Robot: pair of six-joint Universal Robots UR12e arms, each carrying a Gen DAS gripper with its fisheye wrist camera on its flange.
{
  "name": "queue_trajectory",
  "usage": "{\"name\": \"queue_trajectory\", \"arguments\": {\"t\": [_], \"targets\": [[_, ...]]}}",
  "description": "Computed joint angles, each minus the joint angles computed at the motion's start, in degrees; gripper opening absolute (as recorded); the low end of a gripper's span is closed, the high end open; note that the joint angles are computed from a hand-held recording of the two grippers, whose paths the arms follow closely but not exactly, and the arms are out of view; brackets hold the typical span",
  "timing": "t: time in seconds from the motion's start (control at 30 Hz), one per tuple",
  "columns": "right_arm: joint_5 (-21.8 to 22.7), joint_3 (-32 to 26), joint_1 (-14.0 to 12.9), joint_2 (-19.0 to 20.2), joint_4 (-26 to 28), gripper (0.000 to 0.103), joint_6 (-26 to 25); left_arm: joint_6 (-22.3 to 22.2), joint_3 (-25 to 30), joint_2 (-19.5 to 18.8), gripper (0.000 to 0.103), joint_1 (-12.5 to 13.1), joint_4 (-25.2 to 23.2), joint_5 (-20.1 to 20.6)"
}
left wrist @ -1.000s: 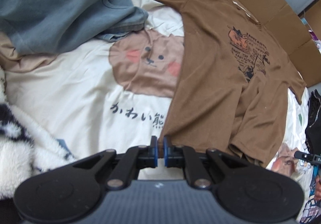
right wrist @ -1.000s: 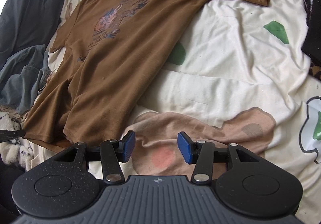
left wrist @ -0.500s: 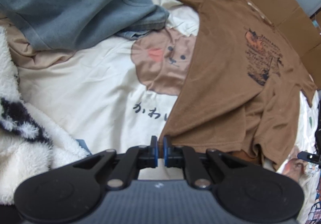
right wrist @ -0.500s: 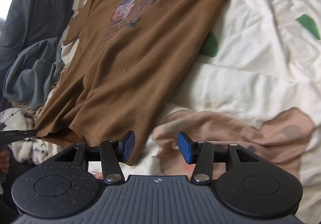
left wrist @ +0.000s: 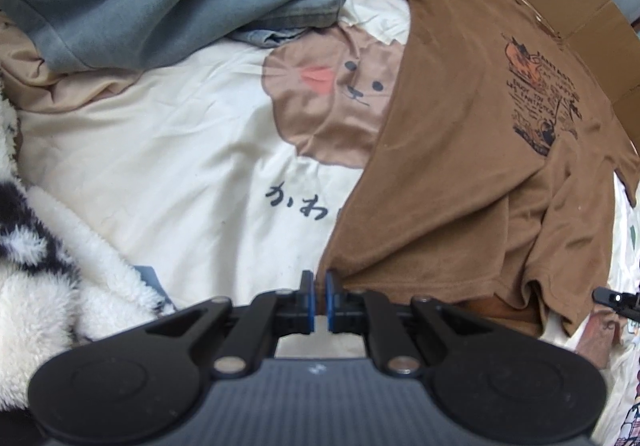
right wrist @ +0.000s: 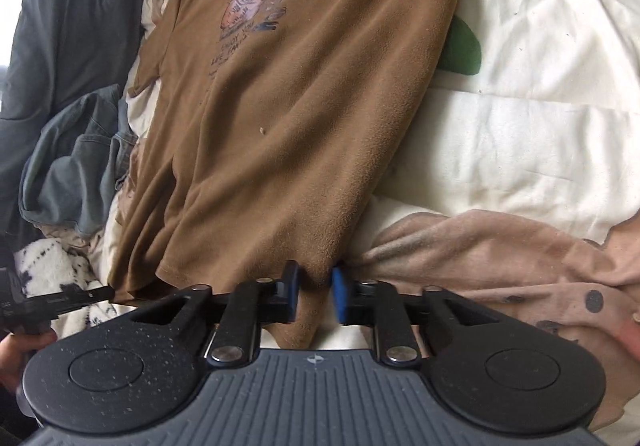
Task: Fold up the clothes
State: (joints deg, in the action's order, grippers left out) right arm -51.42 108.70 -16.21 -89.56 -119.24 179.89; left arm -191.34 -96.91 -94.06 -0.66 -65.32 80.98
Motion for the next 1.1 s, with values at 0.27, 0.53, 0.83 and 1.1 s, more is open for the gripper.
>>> {"name": "queue_trajectory", "arguments": {"t": [0.27,0.53,0.83,1.1], "targets": [[-2.0,-0.8,-2.0,-2.8,2.2,0.0,-3.0,-0.4,0.5,0.1,0.005,-0.3,0.3,0.1],[-6.6,-1.1,-5.8,-6.2,5.4,0.0,-4.6,-1.2,1.0,0.4,0.005,-0.9,1.2,-2.5],[-13.2,-2.5,-7.3,-7.2,8.1,0.0,-7.7,-0.8,1.9,0.6,0.005,-2.0,1.6,-7.8],[-17.5,-3.0,-5.3,-4.7,9.2,0.0,-6.3,-1.2,1.2,0.7,0.005,-1.8,0.8,-6.0]]}}
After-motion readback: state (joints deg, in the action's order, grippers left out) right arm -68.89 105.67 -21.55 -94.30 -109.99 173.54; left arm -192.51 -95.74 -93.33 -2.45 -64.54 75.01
